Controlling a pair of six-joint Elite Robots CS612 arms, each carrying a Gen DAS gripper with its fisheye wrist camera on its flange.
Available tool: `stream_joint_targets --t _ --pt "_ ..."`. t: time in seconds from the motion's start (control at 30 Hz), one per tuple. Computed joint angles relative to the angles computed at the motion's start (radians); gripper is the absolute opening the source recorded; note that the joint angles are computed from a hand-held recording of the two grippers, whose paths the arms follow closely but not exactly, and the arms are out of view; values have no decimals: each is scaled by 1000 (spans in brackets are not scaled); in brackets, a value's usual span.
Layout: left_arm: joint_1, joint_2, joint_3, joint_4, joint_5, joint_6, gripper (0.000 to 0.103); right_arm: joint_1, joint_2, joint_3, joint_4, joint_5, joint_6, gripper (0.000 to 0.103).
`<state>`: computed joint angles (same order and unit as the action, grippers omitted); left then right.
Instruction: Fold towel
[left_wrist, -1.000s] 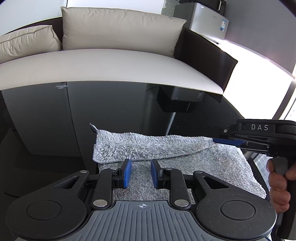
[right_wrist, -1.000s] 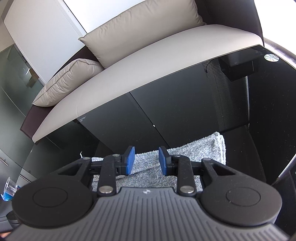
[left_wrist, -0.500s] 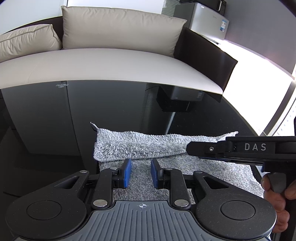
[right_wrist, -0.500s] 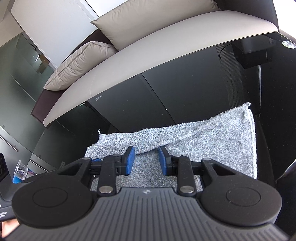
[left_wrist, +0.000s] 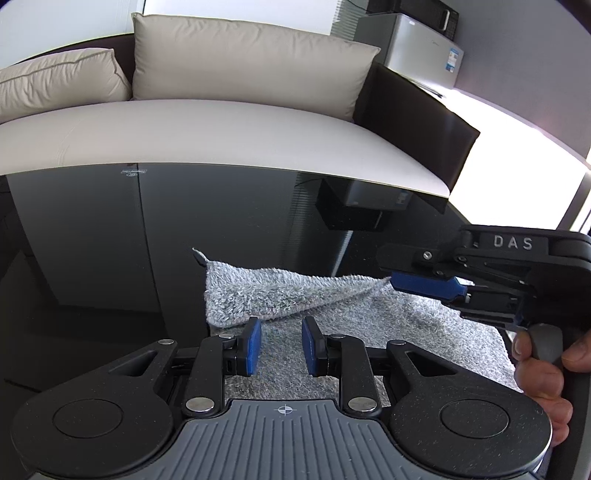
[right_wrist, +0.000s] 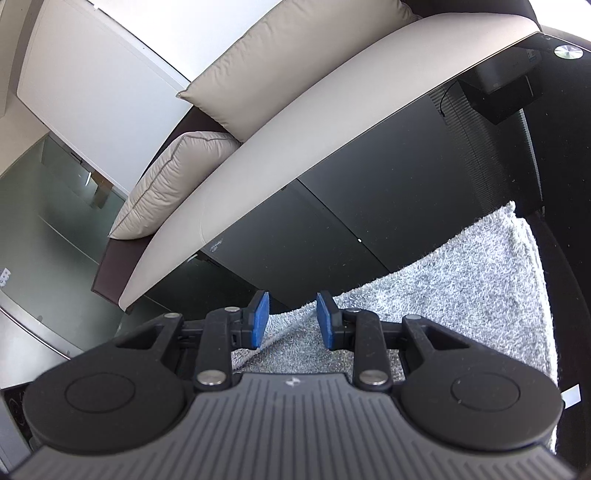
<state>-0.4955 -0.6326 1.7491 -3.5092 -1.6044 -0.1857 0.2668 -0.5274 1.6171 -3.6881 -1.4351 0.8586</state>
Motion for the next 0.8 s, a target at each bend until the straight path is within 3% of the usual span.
stream_joint_targets --t 0.27,0.4,0.53,0.8 --pt "4 5 -10 -16 12 -32 28 -6 -13 19 8 11 -4 30" --pt "3 6 -12 -19 19 -40 31 -2 -31 44 14 -19 -43 31" --pt "1 6 -12 -18 24 -43 33 0 -53 79 16 -64 -90 42" --pt "-4 -1 2 -24 54 -30 44 1 -79 125 40 -133 -158 50"
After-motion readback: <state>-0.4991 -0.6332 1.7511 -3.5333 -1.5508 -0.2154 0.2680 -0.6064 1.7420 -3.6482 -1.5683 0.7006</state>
